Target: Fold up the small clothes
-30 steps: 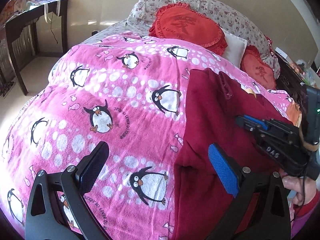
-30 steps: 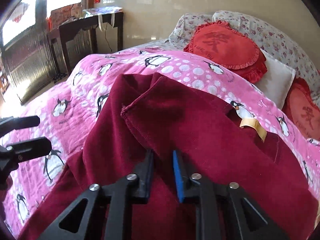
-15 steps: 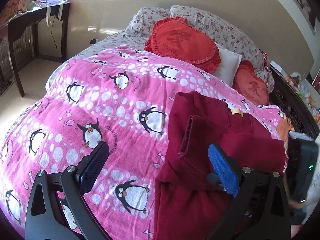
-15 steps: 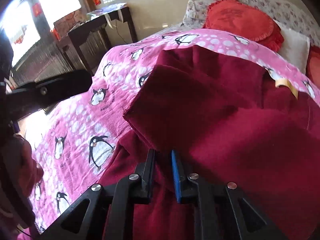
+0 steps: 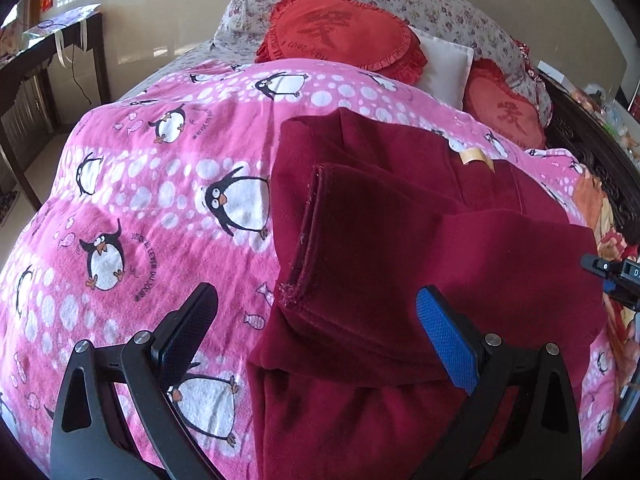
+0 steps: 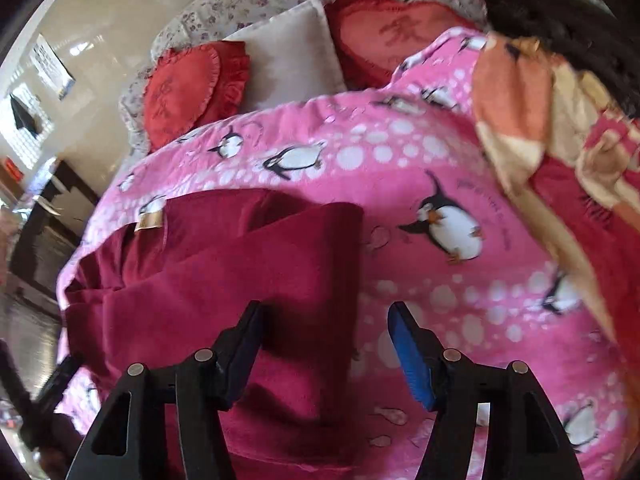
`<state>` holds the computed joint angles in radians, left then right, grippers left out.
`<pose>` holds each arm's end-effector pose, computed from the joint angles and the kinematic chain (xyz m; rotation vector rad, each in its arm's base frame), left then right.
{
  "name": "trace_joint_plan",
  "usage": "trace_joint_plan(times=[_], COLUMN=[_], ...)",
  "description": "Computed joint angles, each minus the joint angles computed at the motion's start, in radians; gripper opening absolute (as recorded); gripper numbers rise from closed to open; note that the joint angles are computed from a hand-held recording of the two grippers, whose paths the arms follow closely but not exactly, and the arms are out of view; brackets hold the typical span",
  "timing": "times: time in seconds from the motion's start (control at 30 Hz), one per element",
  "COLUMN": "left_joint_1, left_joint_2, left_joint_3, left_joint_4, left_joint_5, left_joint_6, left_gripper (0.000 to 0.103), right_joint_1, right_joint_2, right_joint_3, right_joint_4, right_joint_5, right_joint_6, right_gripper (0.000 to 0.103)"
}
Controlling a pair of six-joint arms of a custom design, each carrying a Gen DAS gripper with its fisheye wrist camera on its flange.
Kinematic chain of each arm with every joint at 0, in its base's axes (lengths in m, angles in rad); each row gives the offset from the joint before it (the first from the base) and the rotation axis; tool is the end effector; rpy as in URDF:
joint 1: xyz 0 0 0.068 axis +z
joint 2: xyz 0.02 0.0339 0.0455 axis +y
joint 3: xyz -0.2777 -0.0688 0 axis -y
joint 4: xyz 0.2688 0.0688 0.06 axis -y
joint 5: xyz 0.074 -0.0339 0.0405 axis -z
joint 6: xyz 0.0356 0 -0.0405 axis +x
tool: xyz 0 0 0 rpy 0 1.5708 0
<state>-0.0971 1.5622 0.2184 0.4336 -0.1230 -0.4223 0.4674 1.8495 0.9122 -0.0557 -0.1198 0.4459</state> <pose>0.2031 -0.0154 0.0565 -0.4517 2.4311 -0.0705 0.3227 0.1676 0.1078 -0.0752 2.6319 0.4867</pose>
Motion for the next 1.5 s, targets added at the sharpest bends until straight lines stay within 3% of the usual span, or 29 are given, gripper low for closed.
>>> trace_joint_plan(times=[0.03,0.07,0.17,0.23,0.3,0.53,0.67,0.77,0.9,1.13,1.27,1.5], left_joint_1=[-0.01,-0.02,-0.062,-0.084,-0.092,-0.033,-0.032,-0.04,-0.03,-0.001,0.021,-0.03], left_joint_2=[0.01,0.019,0.072,0.134,0.176,0.181,0.18,0.149,0.069,0.091,0.134,0.007], left_joint_3=[0.005,0.009,0.039,0.069,0.08,0.059,0.061,0.044,0.004,0.003,0.006,-0.051], left_joint_4=[0.0,0.005,0.007,0.007,0.016,0.051,0.044,0.035,0.028,0.031,0.045,-0.019], left_joint_5=[-0.004,-0.003,-0.025,-0.031,-0.04,0.008,0.009,-0.009,-0.029,-0.037,-0.007,-0.051], left_joint_6=[-0.008,-0.013,-0.016,-0.014,-0.017,-0.007,-0.01,0.004,0.02,0.025,0.023,0.007], left_gripper=[0.1,0.1,0.1,0.1,0.1,0.1,0.1,0.1,0.1,0.1,0.1,0.1], right_joint_1=[-0.014,-0.004,0.04,0.027,0.001,0.009,0.108,0.132,0.112,0.052,0.102,0.081], right_joint_2=[0.005,-0.002,-0.035,0.01,0.058,-0.194,-0.141,-0.184,-0.256,-0.169,-0.056,-0.193], right_joint_3=[-0.009,-0.009,-0.005,0.026,0.045,-0.14,-0.192,-0.301,-0.297,-0.224,-0.15,-0.238], right_joint_4=[0.035,0.041,0.04,0.023,0.025,0.046,0.015,0.103,0.002,0.058,0.043,0.037], right_joint_5=[-0.04,-0.012,0.146,0.197,0.14,0.027,0.108,0.114,0.101,0.098,0.228,0.152], right_joint_6=[-0.016,-0.047,-0.132,-0.142,-0.147,-0.168,-0.155,-0.138,-0.136,-0.065,-0.097,-0.071], right_gripper=[0.037,0.023,0.013,0.013,0.013,0.013,0.013,0.013,0.013,0.015,0.016,0.016])
